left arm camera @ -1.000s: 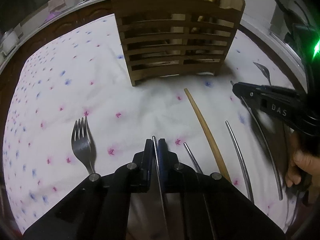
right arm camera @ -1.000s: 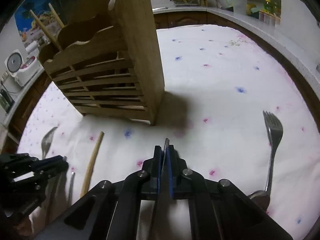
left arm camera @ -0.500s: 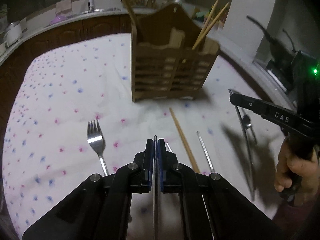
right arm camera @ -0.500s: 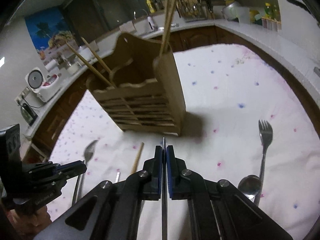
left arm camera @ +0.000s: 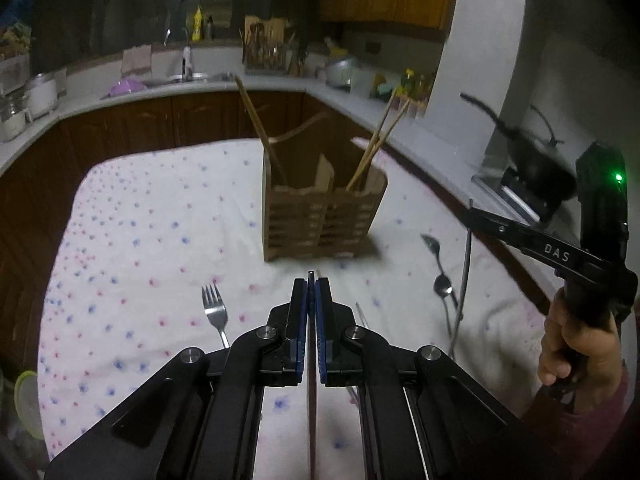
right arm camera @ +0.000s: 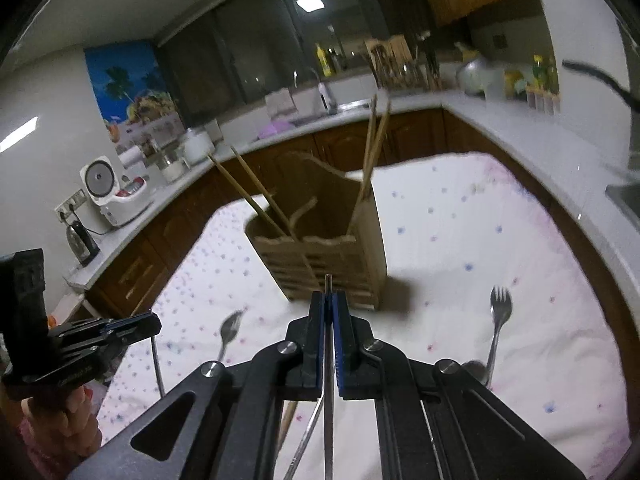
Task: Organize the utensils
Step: 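Lift both metal chopsticks and carry them over the wooden caddy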
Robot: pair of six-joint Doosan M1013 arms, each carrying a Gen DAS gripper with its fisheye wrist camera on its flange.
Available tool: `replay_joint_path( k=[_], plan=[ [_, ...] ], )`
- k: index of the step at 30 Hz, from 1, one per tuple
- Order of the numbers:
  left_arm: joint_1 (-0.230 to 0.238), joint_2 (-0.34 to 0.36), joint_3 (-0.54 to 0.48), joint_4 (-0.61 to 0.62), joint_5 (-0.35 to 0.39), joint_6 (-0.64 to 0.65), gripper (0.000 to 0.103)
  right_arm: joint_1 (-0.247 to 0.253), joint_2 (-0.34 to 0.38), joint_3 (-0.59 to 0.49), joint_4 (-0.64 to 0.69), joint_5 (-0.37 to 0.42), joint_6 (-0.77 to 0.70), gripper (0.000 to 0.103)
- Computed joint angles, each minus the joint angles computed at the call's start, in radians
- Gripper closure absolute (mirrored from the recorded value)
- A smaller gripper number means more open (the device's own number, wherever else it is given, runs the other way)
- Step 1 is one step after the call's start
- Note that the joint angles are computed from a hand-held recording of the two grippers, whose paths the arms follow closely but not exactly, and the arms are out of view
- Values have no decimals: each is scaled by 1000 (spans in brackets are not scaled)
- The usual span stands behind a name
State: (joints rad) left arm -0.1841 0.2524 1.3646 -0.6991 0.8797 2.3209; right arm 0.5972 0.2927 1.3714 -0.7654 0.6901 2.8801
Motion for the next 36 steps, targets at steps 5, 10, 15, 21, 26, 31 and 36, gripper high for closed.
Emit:
replay_joint_path(
  k=[5, 10, 15, 21, 26, 31, 36],
  plan=[
    [17, -22, 13, -66, -34, 29, 100, 24, -15, -6, -103, 27, 49, 99],
    [24, -30, 17, -94, -56, 40, 100, 30, -19, -6, -139, 27, 71, 99],
    [24, -33, 17, -100, -76, 43, 100, 32, -23, -1, -165, 14, 94, 99],
    [25, -34, 13, -119, -90, 49, 100, 31, -27, 2, -203, 8, 125, 99],
    [24, -33, 6, -137, -106, 61, 100, 28, -29, 5, -238, 2, 156, 99],
    [23, -26, -11, -161, -121, 62, 100, 23, -29, 5, -267, -7, 185, 99],
    [22, -22, -24, -188, -137, 71, 100, 16, -27, 0, -293, -12, 203, 99]
  ],
)
